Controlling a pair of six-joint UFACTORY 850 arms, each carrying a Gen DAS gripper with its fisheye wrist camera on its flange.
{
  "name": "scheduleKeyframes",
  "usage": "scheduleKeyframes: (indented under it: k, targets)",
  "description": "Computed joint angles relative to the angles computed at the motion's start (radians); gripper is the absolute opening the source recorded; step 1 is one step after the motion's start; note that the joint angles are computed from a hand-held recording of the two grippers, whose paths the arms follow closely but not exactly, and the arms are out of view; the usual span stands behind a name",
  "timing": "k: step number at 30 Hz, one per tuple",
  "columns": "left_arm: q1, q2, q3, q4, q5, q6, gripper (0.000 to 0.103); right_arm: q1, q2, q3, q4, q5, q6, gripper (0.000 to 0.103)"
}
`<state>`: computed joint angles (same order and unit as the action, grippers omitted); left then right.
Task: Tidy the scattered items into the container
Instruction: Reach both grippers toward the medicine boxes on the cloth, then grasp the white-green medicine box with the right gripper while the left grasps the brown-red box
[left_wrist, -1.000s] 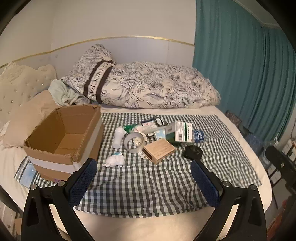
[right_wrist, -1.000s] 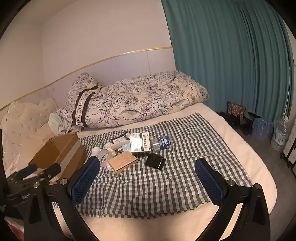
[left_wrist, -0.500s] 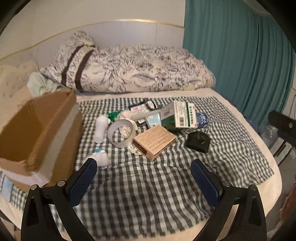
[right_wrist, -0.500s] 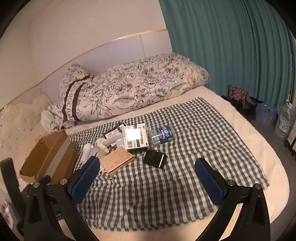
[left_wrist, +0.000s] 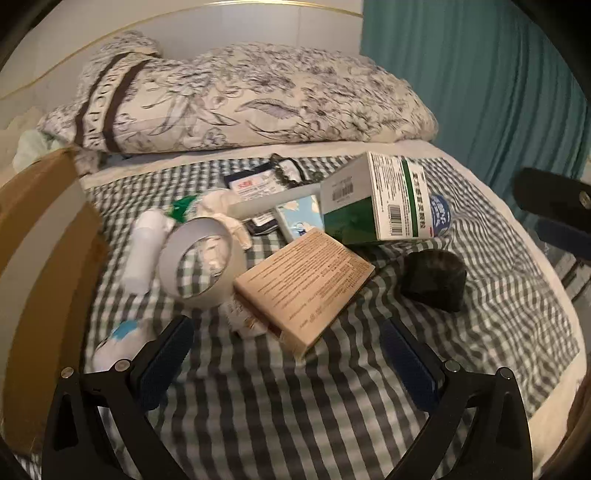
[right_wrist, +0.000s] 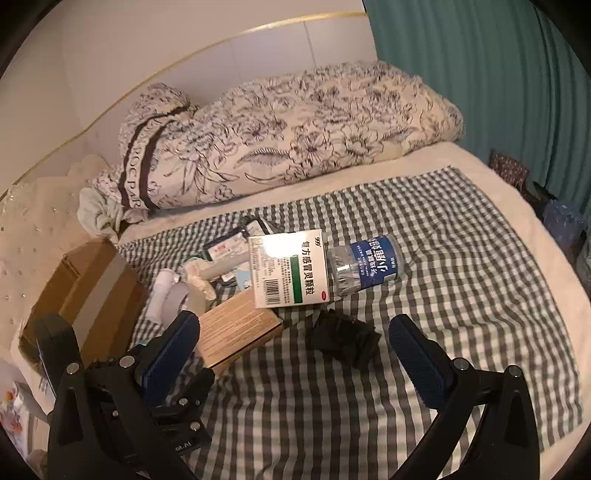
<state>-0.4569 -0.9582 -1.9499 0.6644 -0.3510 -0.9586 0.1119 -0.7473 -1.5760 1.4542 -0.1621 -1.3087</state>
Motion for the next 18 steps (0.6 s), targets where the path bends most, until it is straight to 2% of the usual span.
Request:
scheduleKeyframes:
  k: [3, 7, 14, 18]
  targets:
    - [0.013, -0.056, -0.071, -0.137, 0.016, 0.182, 0.103, -0.008, -0.064, -0.087, -0.267, -0.023, 0.272, 0.103]
    - [0.001, -0.204, -0.291, -0.204, -0.113, 0.319, 0.103, -0.012, -0.143, -0.199, -0.524, -0.051, 0.538, 0.103]
    - [0.004, -0.38, -0.558, -0.345, -0.191, 0.494, 0.103, 0.0, -0.258, -0.369, -0.767, -0.114, 0.772, 0.103]
    - [0.025, -0.461, -0.7, -0.493, -0.242, 0.616, 0.103, 0.013, -0.326, -0.468, -0.897, -0.149, 0.901, 0.103]
